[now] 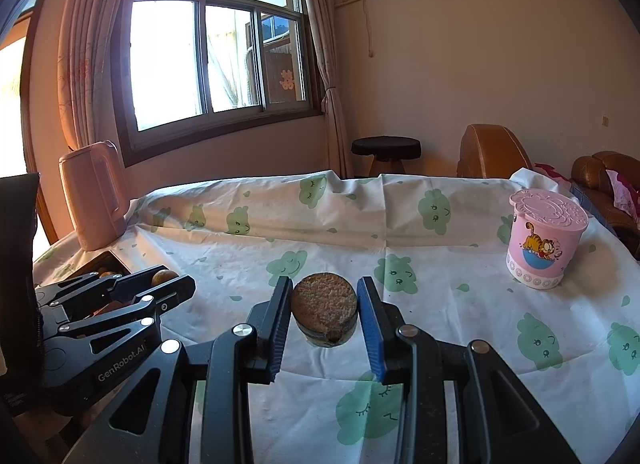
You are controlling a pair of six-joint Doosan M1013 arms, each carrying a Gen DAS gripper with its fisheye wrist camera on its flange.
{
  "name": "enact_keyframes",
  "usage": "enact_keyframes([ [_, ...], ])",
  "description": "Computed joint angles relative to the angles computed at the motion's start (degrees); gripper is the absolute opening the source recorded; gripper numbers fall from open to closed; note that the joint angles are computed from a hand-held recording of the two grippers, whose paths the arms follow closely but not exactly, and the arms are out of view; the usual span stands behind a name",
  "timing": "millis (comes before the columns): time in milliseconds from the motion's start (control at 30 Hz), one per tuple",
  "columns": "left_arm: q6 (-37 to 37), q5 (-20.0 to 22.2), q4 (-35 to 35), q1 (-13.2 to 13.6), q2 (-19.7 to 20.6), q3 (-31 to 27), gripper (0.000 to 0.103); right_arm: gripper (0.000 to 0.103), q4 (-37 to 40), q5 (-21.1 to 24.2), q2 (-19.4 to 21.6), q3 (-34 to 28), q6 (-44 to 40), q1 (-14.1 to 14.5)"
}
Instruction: Organize fruits
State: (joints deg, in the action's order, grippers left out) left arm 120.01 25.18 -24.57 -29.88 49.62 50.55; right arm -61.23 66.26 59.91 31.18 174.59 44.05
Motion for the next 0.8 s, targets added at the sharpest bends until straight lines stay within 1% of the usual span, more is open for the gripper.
enact_keyframes([
  [167, 0.73, -1.12, -1.1, 0.09, -0.36, 0.74, 0.03, 0.035, -1.1, 0.56, 0.32, -0.49, -0.25, 0.26],
  [600, 3.95, -5.75, -3.79, -0.03, -1.77, 3.7, 0.03, 0.035, -4.34, 1.79, 0.82, -1.05, -0.93, 0.97],
  [700, 3.91, -5.5, -4.4, 0.11, -1.79, 3.7, 0.03, 0.035, -4.24, 1.46, 0.65, -0.72, -0.81, 0.93],
  [800, 0.69, -3.99, -3.14, 0.45, -1.3, 2.68, 0.03, 0.035, -1.67, -0.43, 0.4, -0.55, -2.36, 0.43],
])
